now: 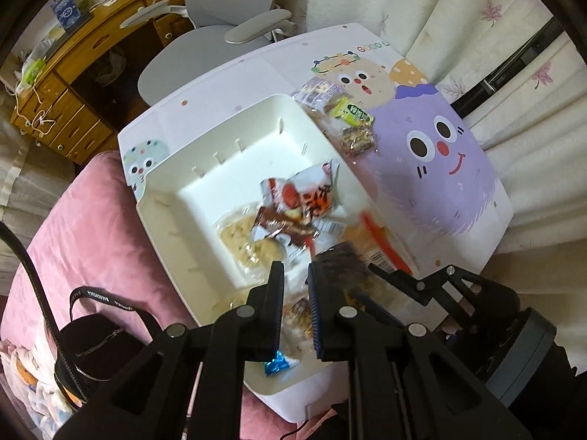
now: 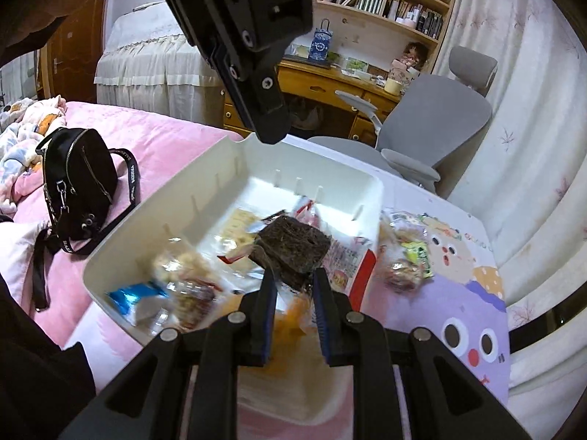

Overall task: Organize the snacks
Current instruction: 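Carry the dark packet with the right gripper over the tray, then open the right gripper to release the dark packet into the tray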

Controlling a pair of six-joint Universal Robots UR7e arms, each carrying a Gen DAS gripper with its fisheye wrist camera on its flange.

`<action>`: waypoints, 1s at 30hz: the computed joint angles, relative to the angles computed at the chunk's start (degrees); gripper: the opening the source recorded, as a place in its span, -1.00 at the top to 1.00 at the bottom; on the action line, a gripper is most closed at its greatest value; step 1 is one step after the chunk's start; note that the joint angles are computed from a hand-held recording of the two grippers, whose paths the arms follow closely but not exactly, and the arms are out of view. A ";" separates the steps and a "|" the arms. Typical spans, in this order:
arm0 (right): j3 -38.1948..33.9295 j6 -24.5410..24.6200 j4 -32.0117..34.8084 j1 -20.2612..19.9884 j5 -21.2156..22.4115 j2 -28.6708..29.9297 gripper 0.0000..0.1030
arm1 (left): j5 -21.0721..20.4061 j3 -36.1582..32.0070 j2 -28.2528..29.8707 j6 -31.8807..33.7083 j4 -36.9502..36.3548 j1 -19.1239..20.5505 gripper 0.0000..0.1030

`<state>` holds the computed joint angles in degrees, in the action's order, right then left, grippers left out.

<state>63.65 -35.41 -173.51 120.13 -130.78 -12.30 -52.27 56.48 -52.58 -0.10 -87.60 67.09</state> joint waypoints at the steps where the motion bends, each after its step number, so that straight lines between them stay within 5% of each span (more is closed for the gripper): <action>1: -0.23 -0.19 -0.29 0.28 -0.29 0.43 0.59 | 0.11 0.30 -0.35 -0.02 0.08 0.08 0.69; 6: -0.63 1.86 -1.19 1.38 -2.34 1.58 0.28 | -0.01 1.79 -1.73 0.45 0.06 0.33 0.57; 18: 6.17 15.69 -1.86 -0.11 -5.76 -4.25 0.11 | -1.86 2.02 0.10 2.50 -1.59 -0.58 0.13; 30: 11.67 26.64 6.11 -7.06 -1.81 -14.16 -0.10 | -3.70 -1.30 6.97 -1.03 -5.40 -1.97 -0.25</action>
<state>75.32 -8.77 -167.41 113.07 -132.59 -26.46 -55.97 55.18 -45.60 -1.13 -93.01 65.12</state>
